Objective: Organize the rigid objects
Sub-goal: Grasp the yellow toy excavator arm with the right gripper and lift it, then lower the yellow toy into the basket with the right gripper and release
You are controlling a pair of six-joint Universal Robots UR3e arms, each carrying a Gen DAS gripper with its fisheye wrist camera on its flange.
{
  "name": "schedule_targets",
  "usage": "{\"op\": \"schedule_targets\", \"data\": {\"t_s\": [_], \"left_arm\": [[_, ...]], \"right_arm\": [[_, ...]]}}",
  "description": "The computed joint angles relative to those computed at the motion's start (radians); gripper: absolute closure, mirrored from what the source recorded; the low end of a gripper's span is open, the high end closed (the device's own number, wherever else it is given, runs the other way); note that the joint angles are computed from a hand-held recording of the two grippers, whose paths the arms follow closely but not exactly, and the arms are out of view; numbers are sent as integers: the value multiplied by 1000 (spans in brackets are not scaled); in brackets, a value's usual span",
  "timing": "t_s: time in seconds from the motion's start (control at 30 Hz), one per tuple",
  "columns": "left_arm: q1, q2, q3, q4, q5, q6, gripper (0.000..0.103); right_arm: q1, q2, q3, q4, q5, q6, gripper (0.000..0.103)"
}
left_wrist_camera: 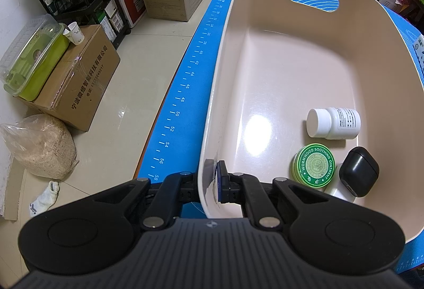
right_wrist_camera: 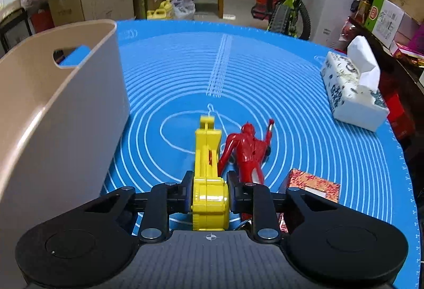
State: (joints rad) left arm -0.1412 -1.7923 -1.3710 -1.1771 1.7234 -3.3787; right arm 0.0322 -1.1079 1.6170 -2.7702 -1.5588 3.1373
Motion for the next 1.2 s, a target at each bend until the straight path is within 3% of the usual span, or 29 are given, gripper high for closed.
{"op": "schedule_targets", "data": {"t_s": [0.63, 0.83, 1.2], "left_arm": [[-1, 0, 0, 0, 1, -1, 93], [-2, -1, 0, 1, 2, -2, 93], [-6, -5, 6, -2, 4, -5, 93]], "right_arm": [[53, -208, -52, 44, 107, 39, 69], [112, -182, -108, 60, 156, 18, 69], [242, -87, -145, 122, 137, -35, 69]]}}
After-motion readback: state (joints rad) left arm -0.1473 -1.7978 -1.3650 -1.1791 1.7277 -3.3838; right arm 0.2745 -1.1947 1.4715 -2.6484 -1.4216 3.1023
